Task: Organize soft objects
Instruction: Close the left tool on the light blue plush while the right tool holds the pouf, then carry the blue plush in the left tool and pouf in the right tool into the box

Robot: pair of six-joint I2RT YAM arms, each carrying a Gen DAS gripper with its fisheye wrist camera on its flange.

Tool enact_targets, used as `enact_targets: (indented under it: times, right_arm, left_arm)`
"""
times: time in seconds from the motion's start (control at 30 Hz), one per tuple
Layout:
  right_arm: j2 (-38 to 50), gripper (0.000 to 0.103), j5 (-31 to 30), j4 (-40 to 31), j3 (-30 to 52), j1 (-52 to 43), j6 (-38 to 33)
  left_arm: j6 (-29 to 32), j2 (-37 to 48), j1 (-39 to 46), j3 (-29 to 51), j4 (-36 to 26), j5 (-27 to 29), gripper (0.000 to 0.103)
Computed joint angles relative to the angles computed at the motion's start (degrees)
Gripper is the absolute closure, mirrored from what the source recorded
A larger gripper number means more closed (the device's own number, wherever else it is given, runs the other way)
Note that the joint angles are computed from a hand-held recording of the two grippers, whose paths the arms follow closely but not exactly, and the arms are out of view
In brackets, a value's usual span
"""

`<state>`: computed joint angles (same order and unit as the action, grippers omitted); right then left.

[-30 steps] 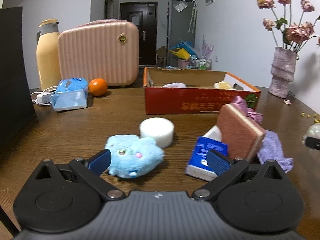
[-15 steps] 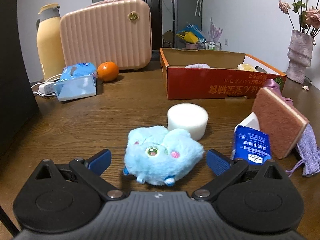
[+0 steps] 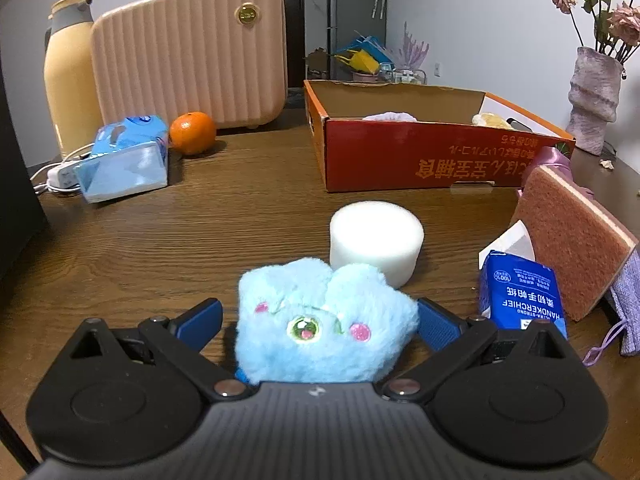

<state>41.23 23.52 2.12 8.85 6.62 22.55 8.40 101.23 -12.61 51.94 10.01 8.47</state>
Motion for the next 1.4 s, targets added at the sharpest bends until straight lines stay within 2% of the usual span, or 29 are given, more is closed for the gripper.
enact_targets:
  times: [0.13,0.27,0.43,1.4]
  right_arm:
    - [0.31,0.060,0.38,0.25,-0.05,0.32,-0.07]
    - [0.77,0.060,0.55,0.62,-0.05,0.47,-0.25]
    - [0.96,0.060,0.79,0.89,-0.13,0.68,-0.47]
    - [-0.24,0.060,2.10,3.82,-0.05,4.88,-4.67]
  left_arm:
    - [0.38,1.57,0.25,2.26,-2.85,1.43,0.001]
    - [0.31,1.66,0.62,2.39,-3.22,2.64,0.015]
    - [0.72,0.96,0.73,1.39,-2.18,3.81,0.021]
    - [-4.92,-9.93,0.88,-10.70,13.04,0.09,0.021]
